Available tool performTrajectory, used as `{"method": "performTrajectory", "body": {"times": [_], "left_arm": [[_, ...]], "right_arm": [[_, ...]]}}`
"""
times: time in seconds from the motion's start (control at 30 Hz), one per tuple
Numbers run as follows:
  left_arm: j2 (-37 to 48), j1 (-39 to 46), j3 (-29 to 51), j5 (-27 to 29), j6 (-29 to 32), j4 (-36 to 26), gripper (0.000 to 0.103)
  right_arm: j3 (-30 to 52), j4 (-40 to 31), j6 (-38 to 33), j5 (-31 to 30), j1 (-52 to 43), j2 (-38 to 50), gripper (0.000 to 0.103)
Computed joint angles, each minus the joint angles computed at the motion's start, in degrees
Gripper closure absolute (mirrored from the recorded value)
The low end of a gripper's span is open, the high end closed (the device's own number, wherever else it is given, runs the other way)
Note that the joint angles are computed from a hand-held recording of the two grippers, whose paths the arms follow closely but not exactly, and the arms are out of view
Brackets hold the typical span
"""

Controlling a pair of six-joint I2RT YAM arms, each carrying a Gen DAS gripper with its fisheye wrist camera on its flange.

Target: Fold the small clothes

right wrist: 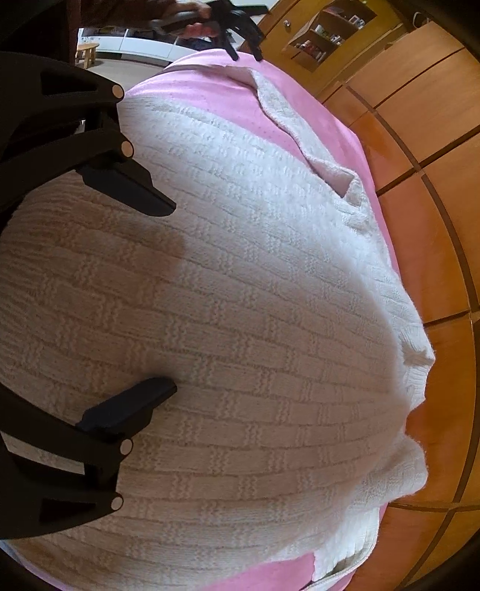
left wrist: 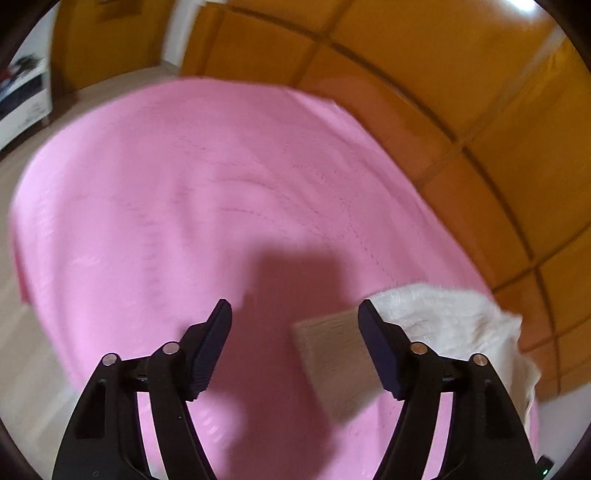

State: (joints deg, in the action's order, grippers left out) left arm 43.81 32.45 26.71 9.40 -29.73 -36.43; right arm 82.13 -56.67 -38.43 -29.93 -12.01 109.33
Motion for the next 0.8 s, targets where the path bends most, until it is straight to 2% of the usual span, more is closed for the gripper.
{"method": "performTrajectory", "body": {"times": [0.03, 0.07, 0.1, 0.2, 0.27, 0.3, 0.37, 0.47, 0.57, 0.7, 0.73, 0.8], "left_arm": [[4.28, -1.4, 0.51, 0.84, -0.43, 1.64, 0.044], [8.6, -3.47, 1.2, 1.06, -1.42, 3.19, 0.044], [13.08, -8.28, 1.95, -1.73, -2.58, 5.04, 0.044], [17.58, -17.17, 3.48, -12.97, -4.96, 6.33, 0.045], [16.86, -18.61, 3.52, -13.99, -4.88, 6.36, 0.094], [16.66, -19.38, 4.65, -14.99, -4.82, 5.13, 0.094], [15.67, -21.32, 7.67, -22.18, -4.4, 2.64, 0.095], [14.77, -19.34, 12.43, -28.11, -3.69, 1.35, 0.095], [16.81, -16.85, 16.58, -33.72, -0.38, 3.57, 0.095], [27.82, -18.75, 21.39, -43.7, 0.37, 6.33, 0.095], [31.11, -18.92, 22.32, -44.55, -0.07, 6.45, 0.095], [37.21, -17.41, 23.98, -41.68, -2.92, 4.68, 0.094]], "right_arm": [[-0.02, 0.07, 0.33, -0.06, -0.05, 0.01, 0.013], [-0.01, 0.12, 0.51, -0.09, -0.08, 0.08, 0.013], [-0.05, 0.25, 0.74, -0.03, -0.01, 0.11, 0.013], [-0.43, 0.74, 0.73, 0.52, 0.54, -0.13, 0.01], [-0.71, 1.32, 0.73, 0.94, 1.05, -0.28, 0.009], [-0.75, 1.52, 0.8, 1.05, 1.2, -0.26, 0.009], [-0.86, 1.77, 0.94, 1.09, 1.32, -0.33, 0.009], [-0.81, 1.98, 1.28, 1.11, 1.38, -0.26, 0.009], [-1.54, 3.16, 1.96, 1.3, 1.67, -0.59, 0.009], [-2.55, 5.01, 2.93, 1.62, 2.21, -1.0, 0.008], [-2.67, 5.28, 3.0, 1.71, 2.32, -1.02, 0.008], [-3.0, 5.57, 2.71, 1.64, 2.27, -1.15, 0.007]]}}
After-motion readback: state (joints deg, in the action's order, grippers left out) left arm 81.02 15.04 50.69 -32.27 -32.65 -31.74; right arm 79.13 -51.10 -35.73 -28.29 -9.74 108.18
